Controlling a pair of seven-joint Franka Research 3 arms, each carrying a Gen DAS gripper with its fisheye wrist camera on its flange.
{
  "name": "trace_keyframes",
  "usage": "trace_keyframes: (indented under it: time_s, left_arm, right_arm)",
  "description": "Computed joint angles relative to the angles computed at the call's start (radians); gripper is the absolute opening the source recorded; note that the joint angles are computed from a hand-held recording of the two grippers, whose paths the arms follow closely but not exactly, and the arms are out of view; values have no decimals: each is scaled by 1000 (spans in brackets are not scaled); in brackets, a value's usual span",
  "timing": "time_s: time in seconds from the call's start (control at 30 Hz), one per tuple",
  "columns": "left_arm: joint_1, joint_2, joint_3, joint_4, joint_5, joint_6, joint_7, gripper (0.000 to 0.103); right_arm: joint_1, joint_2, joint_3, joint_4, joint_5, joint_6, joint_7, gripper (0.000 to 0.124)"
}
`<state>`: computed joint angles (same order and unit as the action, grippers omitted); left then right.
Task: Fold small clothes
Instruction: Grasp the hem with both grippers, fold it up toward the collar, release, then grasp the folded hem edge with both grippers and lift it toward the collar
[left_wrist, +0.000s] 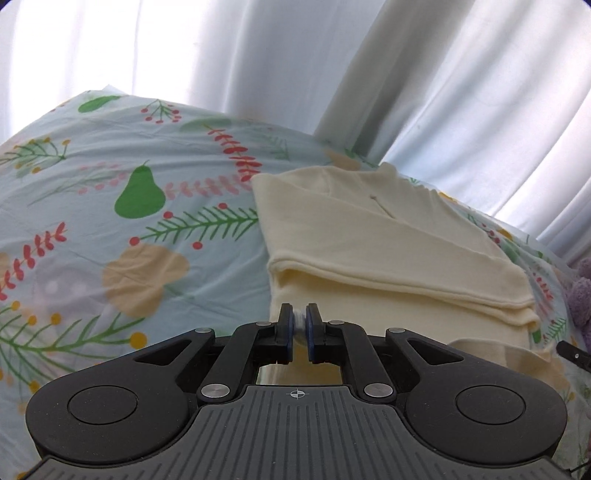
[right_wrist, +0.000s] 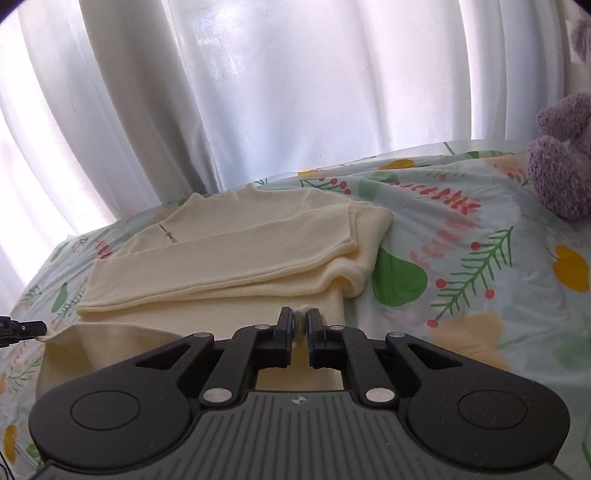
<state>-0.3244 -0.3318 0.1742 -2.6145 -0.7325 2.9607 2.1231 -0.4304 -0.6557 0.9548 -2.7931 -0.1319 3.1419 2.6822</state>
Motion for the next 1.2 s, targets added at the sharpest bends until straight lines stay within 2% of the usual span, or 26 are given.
trace_keyframes:
  time_s: [0.03, 0.1, 0.17, 0.2, 0.23, 0.3, 0.4, 0.47, 0.53, 0.6, 0.8, 0.87, 1.0, 1.1, 1.2]
  left_arm:
    - [-6, 4, 2, -7, -7, 30, 14, 10]
    - [-19, 10, 19, -14, 0, 63, 41, 15]
    - [-83, 7, 100, -4, -49, 35, 139, 21]
    - [-98, 7, 122, 1, -78, 16, 187, 24]
    - [-105, 10, 133, 5, -103, -6, 234, 29]
    - [-122, 17, 146, 9, -159, -29, 330, 33]
    - [-108, 43, 119, 21, -190, -45, 393, 36]
    - [-78, 70, 86, 35, -179, -60, 384, 36]
    - [-53, 81, 61, 45, -185, -81, 382, 30]
    - [-43, 81, 50, 50, -219, -101, 432, 30]
    - [38, 115, -41, 64, -187, -112, 441, 25]
    - [64, 120, -66, 66, -189, -117, 437, 12]
    - [107, 90, -124, 49, -172, -86, 430, 9]
    - [88, 15, -102, 39, -206, -108, 460, 9]
    - [22, -55, -37, 58, -339, -118, 580, 9]
  right_arm:
    - [-27, -33, 36, 4, -2, -25, 17, 12]
    - [-40, -73, 59, 1, -23, -57, 30, 26]
    - [-5, -41, 13, -17, -57, -36, -13, 32]
    - [18, -9, -17, -22, -68, -23, -43, 32]
    - [36, 28, -41, -20, -79, -19, -77, 33]
    - [40, 74, -47, -6, -99, -36, -119, 33]
    - [5, 134, -25, 26, -140, -55, -148, 33]
    - [-16, 167, -15, 44, -163, -57, -151, 33]
    - [-36, 182, -5, 55, -185, -49, -147, 33]
    - [-55, 185, 12, 66, -206, -52, -149, 33]
    - [-73, 200, 24, 84, -247, -57, -160, 13]
    - [-80, 197, 32, 89, -259, -63, -157, 7]
    - [-80, 166, 46, 95, -287, -80, -149, 6]
    - [-46, 96, 30, 82, -289, -77, -145, 5]
    - [-8, 27, -18, 66, -261, -44, -152, 5]
